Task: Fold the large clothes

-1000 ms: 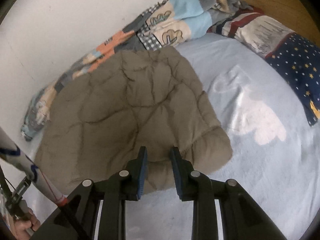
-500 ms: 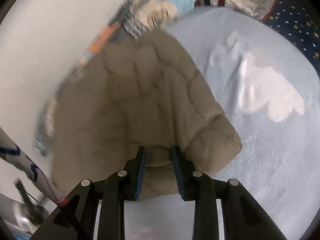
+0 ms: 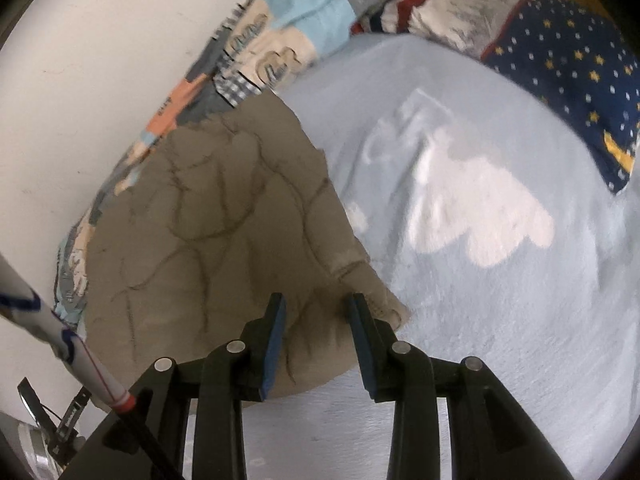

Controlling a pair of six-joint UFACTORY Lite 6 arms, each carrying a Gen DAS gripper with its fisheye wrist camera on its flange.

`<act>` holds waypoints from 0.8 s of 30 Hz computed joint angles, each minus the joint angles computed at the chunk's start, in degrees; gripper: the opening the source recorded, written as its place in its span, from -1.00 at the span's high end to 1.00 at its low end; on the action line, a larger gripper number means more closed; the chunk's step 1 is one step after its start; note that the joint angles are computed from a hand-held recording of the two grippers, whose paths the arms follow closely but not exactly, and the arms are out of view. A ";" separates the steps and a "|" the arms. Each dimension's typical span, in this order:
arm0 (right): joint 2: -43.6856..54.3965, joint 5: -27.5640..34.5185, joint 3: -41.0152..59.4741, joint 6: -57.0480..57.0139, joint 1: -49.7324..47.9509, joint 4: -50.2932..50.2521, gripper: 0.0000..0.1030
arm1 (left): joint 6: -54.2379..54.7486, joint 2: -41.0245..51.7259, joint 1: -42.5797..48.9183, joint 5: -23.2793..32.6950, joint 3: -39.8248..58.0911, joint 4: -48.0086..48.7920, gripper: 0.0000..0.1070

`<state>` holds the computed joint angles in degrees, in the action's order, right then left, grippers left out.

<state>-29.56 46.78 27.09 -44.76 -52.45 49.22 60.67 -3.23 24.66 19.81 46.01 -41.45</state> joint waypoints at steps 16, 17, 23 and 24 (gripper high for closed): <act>-17.40 -6.36 -1.68 18.31 21.66 -11.63 0.17 | 1.24 -0.25 5.41 4.67 3.89 -2.64 -0.86; -17.04 -6.97 -2.08 19.22 23.08 -12.12 0.16 | -0.57 1.25 4.91 5.50 4.51 -0.39 -0.86; -8.84 -9.73 -3.73 17.95 26.22 -10.42 0.05 | -1.46 5.59 9.69 17.79 12.11 -3.39 -0.86; -9.16 -8.24 -3.21 16.60 24.47 -8.98 0.05 | 0.08 5.04 11.81 20.15 13.19 -6.17 -0.85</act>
